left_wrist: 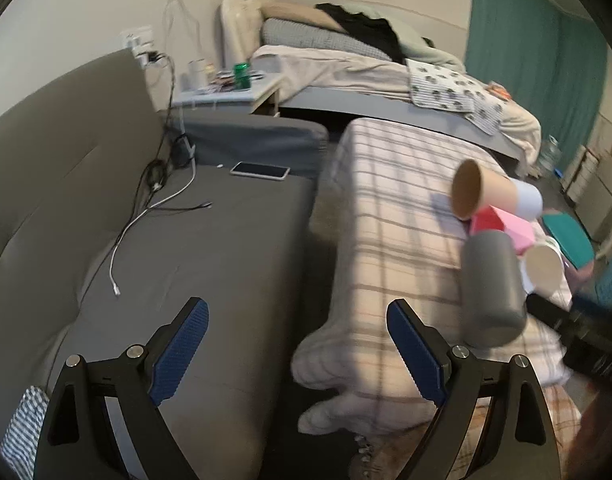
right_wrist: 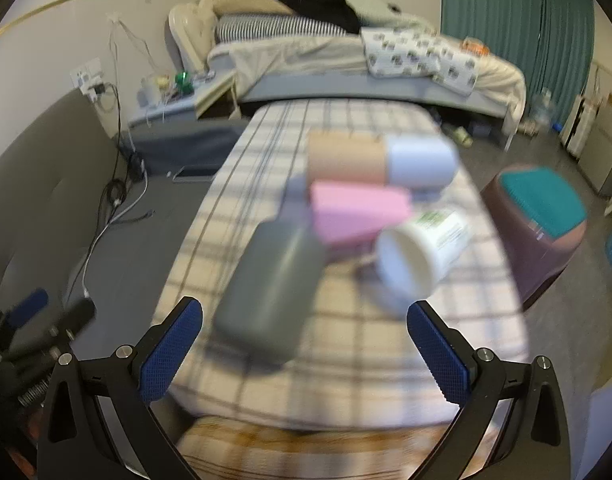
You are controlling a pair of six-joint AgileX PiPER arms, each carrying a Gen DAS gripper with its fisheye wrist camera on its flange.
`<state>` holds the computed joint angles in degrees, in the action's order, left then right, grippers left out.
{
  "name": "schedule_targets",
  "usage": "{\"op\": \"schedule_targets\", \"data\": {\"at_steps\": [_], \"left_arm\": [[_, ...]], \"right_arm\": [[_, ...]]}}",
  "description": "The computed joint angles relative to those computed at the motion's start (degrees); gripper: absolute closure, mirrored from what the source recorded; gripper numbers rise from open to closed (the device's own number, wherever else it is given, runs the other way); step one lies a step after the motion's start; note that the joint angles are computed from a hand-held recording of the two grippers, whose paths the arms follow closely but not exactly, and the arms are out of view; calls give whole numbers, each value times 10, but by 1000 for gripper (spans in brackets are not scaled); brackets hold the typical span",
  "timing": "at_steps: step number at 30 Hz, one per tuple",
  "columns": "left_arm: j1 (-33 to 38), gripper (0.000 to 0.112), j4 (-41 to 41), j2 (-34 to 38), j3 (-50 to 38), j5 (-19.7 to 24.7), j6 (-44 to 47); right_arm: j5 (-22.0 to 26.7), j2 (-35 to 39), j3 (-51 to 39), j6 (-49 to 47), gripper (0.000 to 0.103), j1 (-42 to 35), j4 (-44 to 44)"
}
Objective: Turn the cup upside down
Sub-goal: 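Grasp the grey cylinder with the right gripper while the left gripper releases it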
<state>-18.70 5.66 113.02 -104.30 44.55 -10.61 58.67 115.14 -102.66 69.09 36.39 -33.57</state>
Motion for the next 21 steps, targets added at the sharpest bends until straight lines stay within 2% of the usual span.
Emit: {"op": "schedule_targets", "data": {"at_steps": [3,7,16,19,21], "left_arm": [[8,19,-4,4,1,-2,3],[17,18,-28,9,6,-6,23],[6,18,-52,22,3,0,44],[0,18,-47,20,4,0,42],[-3,18,-43,20,4,0,41]], "right_arm": [[5,43,-34,8,2,0,28],[0,76,-54,26,9,-11,55],[-57,94,-49,-2,16,-30,93],[-76,93,-44,-19,31,-37,110],[-77,92,-46,-38,31,-41,125]]}}
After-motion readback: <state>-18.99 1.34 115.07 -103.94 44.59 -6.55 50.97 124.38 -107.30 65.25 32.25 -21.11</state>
